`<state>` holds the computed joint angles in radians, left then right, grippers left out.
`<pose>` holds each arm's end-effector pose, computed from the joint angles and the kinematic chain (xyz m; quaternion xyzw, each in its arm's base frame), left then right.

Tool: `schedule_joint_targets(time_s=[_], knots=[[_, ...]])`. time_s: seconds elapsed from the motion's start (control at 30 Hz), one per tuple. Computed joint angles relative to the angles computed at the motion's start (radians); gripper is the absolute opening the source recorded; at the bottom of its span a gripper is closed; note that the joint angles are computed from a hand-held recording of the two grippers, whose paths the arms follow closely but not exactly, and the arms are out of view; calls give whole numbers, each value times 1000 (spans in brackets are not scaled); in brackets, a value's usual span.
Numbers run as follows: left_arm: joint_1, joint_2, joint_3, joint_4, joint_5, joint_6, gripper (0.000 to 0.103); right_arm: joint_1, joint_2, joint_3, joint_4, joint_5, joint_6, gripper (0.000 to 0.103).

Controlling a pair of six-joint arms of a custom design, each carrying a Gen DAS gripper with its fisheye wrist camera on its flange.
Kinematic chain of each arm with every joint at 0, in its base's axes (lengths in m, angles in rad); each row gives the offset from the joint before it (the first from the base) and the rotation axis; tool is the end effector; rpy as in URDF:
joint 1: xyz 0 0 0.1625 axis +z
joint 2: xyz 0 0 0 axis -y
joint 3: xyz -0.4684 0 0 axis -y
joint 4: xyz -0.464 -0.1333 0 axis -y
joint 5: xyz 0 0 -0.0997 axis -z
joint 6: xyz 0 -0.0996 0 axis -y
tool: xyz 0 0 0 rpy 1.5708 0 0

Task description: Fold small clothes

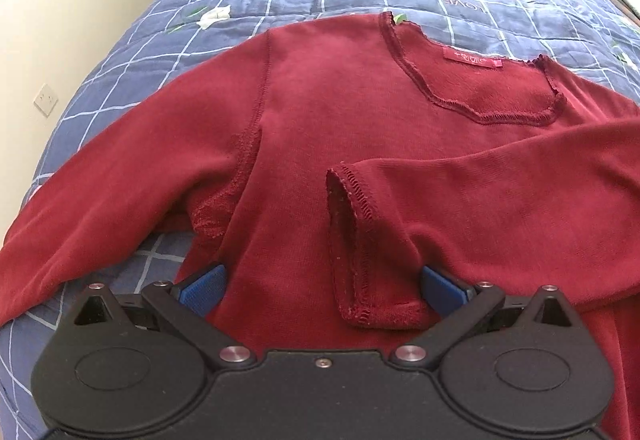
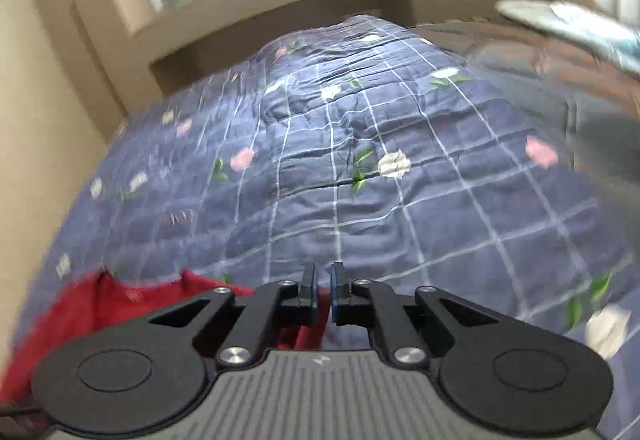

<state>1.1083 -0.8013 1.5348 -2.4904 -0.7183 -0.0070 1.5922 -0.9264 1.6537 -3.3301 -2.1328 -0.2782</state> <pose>-0.1619 -0.7916 0.1423 0.1673 0.8918 -0.1780 0.3807 0.0963 -0.7496 0.2708 -0.0106 -0.8467 0.4393 0.2999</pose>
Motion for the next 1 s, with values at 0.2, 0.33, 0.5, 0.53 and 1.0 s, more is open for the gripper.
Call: schedule_joint_targets(time_s=[0.2, 0.33, 0.5, 0.53, 1.0], knots=[[-3, 4, 3, -12, 14, -1, 103, -15, -43, 42, 48, 3, 78, 30], [-5, 5, 1, -1, 19, -7, 103, -22, -92, 113, 104, 83, 158, 58], [-4, 5, 0, -1, 16, -7, 103, -27, -120, 182, 185, 84, 307, 47], [-4, 5, 2, -6, 17, -4, 103, -31, -128, 200, 190, 99, 338, 35], [2, 3, -7, 9, 0, 2, 103, -26, -201, 337, 141, 75, 564, 12]])
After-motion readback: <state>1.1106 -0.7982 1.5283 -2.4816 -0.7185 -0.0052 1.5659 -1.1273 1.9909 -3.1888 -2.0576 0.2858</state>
